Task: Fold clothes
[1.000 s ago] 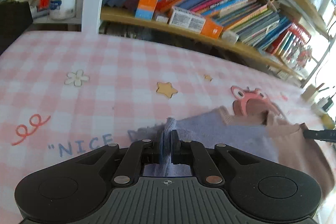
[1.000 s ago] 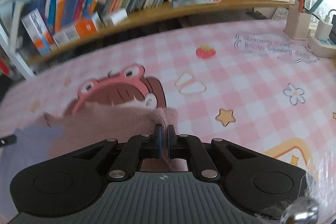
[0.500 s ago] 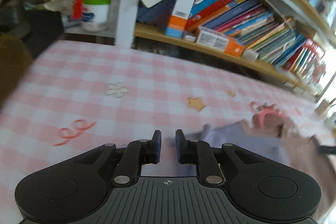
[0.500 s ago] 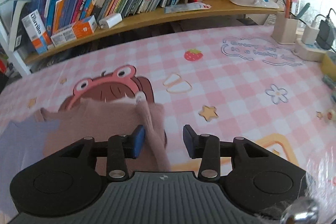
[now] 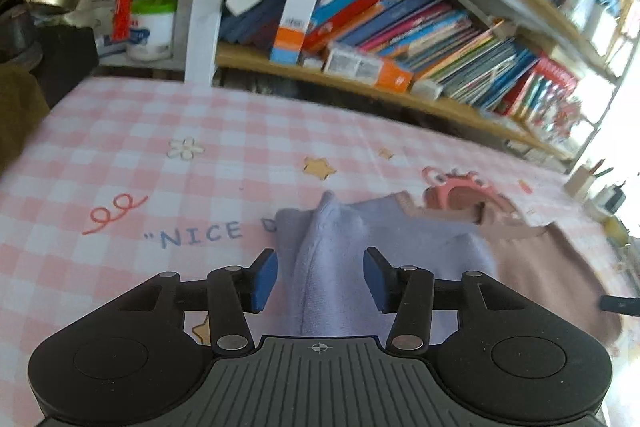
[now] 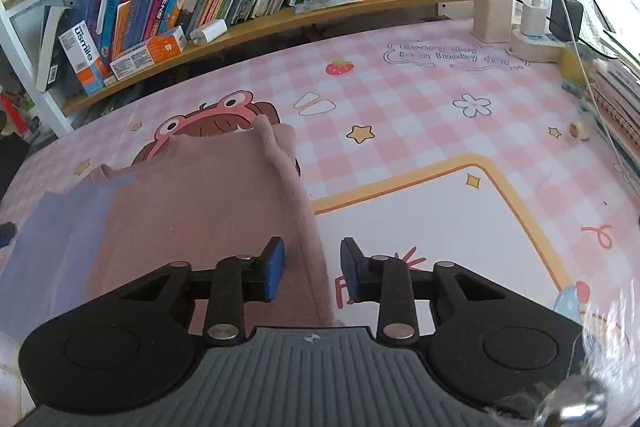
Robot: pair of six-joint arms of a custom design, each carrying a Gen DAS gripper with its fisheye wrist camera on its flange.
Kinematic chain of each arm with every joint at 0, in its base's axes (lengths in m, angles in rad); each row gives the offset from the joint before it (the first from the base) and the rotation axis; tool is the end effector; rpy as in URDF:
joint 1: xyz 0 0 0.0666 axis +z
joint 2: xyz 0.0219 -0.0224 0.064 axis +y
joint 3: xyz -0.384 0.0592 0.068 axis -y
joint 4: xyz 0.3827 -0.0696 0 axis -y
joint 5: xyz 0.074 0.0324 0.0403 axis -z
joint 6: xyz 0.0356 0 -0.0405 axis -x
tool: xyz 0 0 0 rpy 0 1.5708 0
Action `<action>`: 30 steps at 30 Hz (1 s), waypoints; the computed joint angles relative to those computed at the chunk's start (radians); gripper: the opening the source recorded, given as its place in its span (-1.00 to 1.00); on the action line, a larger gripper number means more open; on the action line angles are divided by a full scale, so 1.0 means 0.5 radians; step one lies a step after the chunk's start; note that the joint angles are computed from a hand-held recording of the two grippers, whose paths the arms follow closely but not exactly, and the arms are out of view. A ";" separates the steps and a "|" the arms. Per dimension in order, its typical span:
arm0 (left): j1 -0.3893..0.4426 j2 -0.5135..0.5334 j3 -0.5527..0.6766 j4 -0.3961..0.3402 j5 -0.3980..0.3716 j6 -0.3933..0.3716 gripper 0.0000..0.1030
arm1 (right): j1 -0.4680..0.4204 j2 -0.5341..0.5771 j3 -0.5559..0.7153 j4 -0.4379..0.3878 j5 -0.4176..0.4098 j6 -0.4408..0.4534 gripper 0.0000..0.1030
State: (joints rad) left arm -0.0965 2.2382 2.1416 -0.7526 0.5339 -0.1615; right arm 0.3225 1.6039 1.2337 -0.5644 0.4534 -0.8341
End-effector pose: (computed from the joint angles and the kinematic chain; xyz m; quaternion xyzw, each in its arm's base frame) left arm 0.7575 -0.0919 0.2745 0.2084 0.8830 -0.2356 0.3484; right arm 0.5003 0.1503 0.2883 0.3022 0.8776 -0.0122 0.3719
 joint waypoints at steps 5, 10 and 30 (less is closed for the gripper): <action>-0.040 0.107 0.152 -0.194 -0.070 -0.116 -0.63 | 0.009 0.043 0.051 -0.042 0.021 -0.005 -0.54; -0.001 -0.146 -0.260 0.351 -0.083 0.100 -0.89 | 0.017 0.080 0.092 -0.091 0.052 -0.010 -0.67; 0.048 -0.201 -0.324 0.394 -0.032 0.214 -0.36 | 0.073 0.126 0.176 -0.162 0.173 0.091 -0.23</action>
State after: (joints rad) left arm -0.0724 2.1376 1.9797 -0.5556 0.5179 -0.0546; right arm 0.3591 1.6669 1.3216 -0.6455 0.5398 -0.7887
